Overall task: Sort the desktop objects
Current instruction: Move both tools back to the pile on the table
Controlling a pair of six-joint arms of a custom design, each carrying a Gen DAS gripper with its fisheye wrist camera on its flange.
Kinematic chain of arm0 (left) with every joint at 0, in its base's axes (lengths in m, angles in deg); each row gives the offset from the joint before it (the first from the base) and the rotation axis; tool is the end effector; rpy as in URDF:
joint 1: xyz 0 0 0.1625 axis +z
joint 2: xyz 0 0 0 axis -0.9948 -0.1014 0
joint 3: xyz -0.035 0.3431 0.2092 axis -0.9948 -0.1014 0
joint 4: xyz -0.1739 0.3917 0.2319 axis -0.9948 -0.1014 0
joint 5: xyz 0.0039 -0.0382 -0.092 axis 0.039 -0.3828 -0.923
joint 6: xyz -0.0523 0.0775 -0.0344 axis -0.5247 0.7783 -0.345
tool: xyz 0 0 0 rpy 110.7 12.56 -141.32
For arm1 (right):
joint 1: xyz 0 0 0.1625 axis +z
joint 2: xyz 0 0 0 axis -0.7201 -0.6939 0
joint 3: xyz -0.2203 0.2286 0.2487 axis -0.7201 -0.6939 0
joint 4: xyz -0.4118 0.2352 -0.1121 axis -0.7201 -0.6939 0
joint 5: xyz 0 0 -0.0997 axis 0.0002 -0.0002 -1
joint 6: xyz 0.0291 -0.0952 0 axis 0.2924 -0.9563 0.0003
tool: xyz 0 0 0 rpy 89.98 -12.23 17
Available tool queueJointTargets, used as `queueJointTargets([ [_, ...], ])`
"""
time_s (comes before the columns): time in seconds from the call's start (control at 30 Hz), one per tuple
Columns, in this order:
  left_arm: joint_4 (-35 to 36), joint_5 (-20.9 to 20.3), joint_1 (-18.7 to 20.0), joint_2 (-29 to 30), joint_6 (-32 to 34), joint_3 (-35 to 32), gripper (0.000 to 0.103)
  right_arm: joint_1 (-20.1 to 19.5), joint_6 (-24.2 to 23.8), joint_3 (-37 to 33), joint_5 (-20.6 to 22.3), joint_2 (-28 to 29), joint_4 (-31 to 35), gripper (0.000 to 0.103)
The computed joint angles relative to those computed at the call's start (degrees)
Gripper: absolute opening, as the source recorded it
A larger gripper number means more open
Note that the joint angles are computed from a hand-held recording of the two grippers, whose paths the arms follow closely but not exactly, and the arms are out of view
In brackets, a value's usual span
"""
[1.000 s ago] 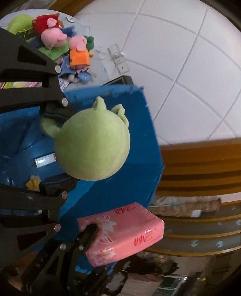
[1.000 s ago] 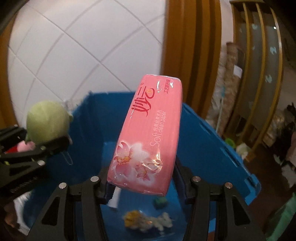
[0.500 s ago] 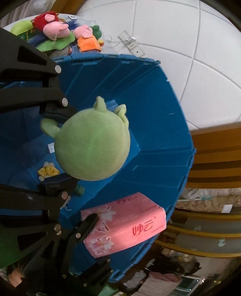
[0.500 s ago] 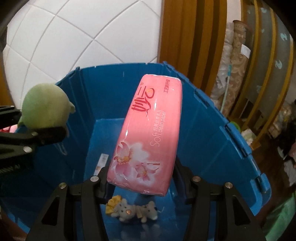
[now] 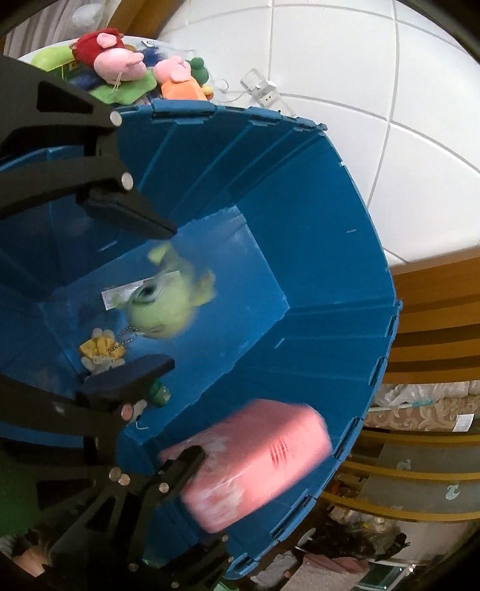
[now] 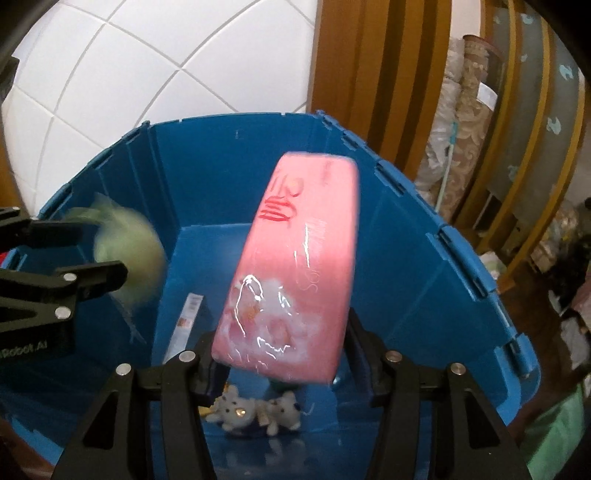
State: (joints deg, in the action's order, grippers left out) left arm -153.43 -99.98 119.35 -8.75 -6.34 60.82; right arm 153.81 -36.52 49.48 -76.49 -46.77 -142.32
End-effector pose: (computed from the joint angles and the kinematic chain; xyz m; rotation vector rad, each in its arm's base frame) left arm -0.5543 -0.6519 0.1656 0.5912 2.1798 -0.6081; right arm 0.2376 -0.5533 0.4648 0.3327 -2.1044 0.9060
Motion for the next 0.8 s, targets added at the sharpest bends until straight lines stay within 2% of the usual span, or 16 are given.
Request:
queueJointTargets([
  [0.27,0.16,0.02,-0.06,-0.95,-1.13,0.97,0.068,0.70,-1.93,-0.05,-0.99,0.59,-2.25,0.054],
  [0.33,0.00,0.03,-0.07,-1.34,-1.24,1.40,0.068,0.87,-1.97,-0.06,-1.29,0.77,-2.28,0.059],
  [0.5,-3.32,2.38,-0.80,-3.75,-1.11,4.58,0.068,1.67,-3.34,-0.12,-2.39,1.56,-4.69,0.090],
  [0.57,-6.42,3.90,-1.32,-5.57,-0.64,7.00,0.068,2.39,-4.64,-0.04,-2.58,1.83,-6.69,0.099],
  [0.73,-13.61,9.59,-2.87,-10.12,0.53,13.20,0.069,4.57,-6.87,-0.24,-2.27,2.72,-10.04,0.103],
  [0.8,-17.07,12.65,-3.59,-12.54,1.31,16.42,0.074,5.87,-7.53,-0.31,-1.51,3.13,-10.99,0.103],
])
